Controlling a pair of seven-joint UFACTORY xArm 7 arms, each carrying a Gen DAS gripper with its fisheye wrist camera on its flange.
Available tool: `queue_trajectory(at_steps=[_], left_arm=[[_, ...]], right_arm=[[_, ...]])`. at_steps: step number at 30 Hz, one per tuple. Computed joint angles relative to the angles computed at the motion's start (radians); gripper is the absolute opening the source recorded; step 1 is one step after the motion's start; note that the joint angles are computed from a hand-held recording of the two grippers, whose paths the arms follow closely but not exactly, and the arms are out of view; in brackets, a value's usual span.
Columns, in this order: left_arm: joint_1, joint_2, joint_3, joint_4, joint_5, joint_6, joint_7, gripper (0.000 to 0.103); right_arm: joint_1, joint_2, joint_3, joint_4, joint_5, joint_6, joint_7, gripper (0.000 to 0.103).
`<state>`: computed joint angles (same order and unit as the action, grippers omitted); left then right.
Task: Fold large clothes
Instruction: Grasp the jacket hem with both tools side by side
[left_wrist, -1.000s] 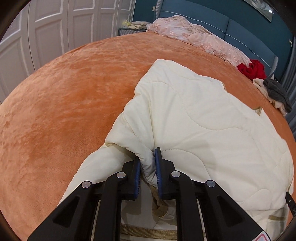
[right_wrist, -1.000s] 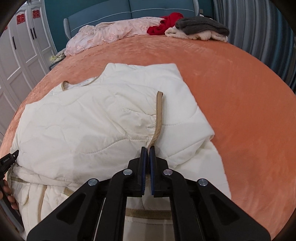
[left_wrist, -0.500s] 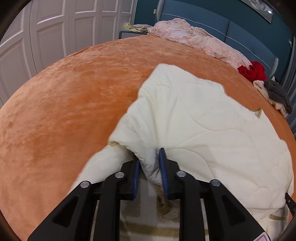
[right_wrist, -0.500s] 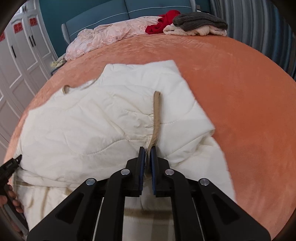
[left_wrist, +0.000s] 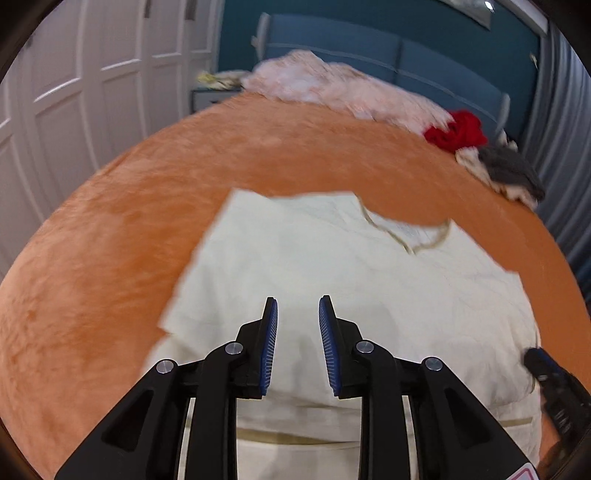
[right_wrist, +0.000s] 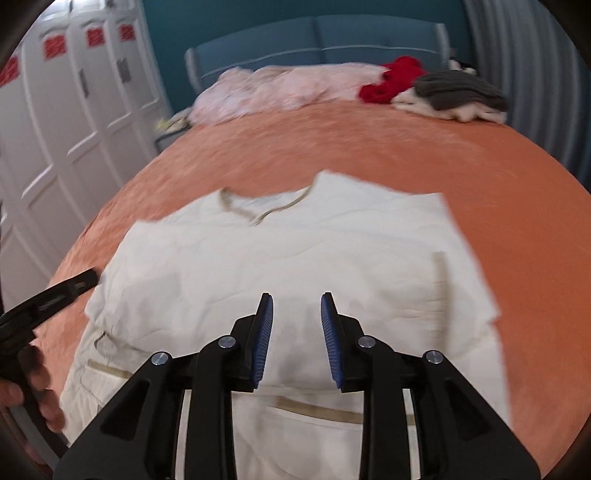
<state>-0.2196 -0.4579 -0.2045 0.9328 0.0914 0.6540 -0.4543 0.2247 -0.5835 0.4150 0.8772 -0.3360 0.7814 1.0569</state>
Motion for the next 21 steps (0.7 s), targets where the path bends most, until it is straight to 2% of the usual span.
queue_trajectory(at_steps=[6, 11, 21], left_arm=[[-0.024, 0.098, -0.040, -0.010, 0.026, -0.021, -0.051, 0.024], [-0.007, 0.107, -0.081, -0.068, 0.159, -0.085, -0.133, 0.024], [-0.001, 0.103, -0.094, -0.110, 0.259, -0.131, -0.208, 0.024]], right_arm=[[0.022, 0.105, 0.023, -0.004, -0.024, -0.017, 0.027, 0.026], [0.043, 0.106, 0.007, -0.056, -0.052, -0.058, 0.062, 0.025], [0.051, 0.125, 0.003, -0.063, -0.099, -0.070, 0.096, 0.026]])
